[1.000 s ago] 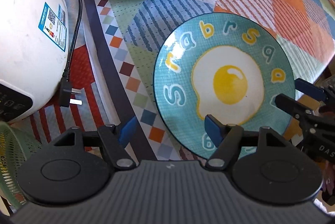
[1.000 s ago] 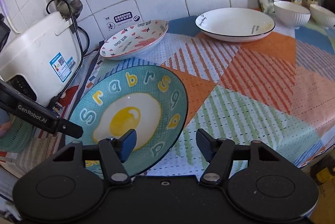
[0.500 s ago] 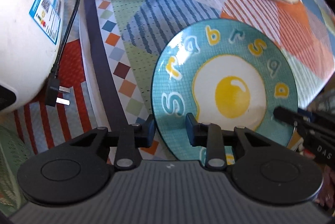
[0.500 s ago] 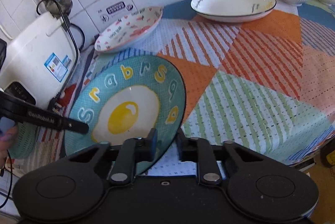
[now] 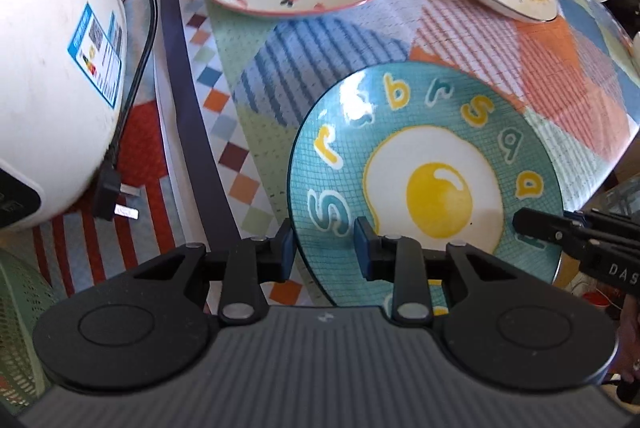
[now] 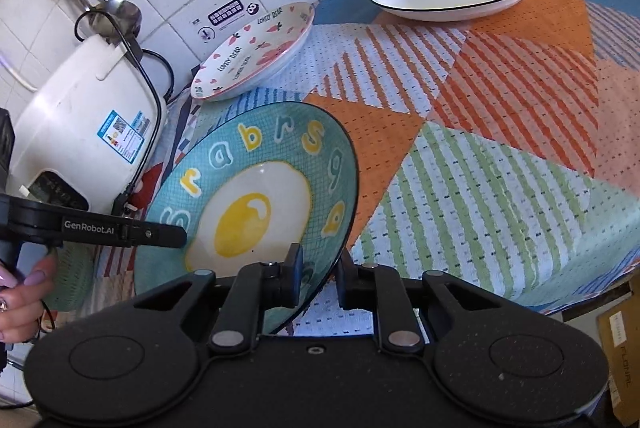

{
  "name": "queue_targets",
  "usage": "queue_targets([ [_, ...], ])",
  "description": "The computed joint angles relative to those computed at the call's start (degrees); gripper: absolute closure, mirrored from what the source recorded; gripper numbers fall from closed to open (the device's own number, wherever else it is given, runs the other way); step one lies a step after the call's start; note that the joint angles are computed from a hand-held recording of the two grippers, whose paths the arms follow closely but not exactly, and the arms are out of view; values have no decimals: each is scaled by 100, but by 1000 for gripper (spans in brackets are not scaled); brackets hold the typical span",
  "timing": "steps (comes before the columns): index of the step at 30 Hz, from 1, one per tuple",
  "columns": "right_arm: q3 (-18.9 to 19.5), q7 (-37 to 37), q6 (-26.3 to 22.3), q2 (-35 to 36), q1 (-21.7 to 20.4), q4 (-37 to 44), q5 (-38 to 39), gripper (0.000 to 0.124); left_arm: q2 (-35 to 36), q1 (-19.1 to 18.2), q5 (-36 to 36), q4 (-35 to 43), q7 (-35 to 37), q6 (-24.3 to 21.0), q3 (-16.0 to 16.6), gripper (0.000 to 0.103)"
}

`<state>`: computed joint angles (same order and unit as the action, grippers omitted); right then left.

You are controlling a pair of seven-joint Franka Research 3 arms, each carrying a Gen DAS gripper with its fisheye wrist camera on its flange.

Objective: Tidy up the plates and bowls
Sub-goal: 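Carry the teal egg plate with the right tool onto the white plate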

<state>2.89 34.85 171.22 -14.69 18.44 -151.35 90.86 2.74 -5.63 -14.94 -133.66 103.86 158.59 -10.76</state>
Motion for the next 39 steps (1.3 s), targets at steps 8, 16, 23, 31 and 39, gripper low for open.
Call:
queue_targets([
  [8,-158,-87,-165,-331,-29,-167,-442,102,-54,10,-754,126,502,-268,-27,74],
  [16,-503,429,-477,-767,-204,-289,-1403,100,87,-100,-1425,609,776,-159,-112,74],
  [23,-1054,-248,-962,-444,-458,274,-1574,100,634,-177,-740,1260,-58,248,-345,74],
  [31,-1210,-933,-1653,297,-1148,1226,-1585,100,1468,-378,590,2426,-1391,301,-448,74],
  [39,-1167,-971,-2373,1188,-1905,2248,-2024,100,2523,-774,1636,3761,-2381,-108,-331,74],
])
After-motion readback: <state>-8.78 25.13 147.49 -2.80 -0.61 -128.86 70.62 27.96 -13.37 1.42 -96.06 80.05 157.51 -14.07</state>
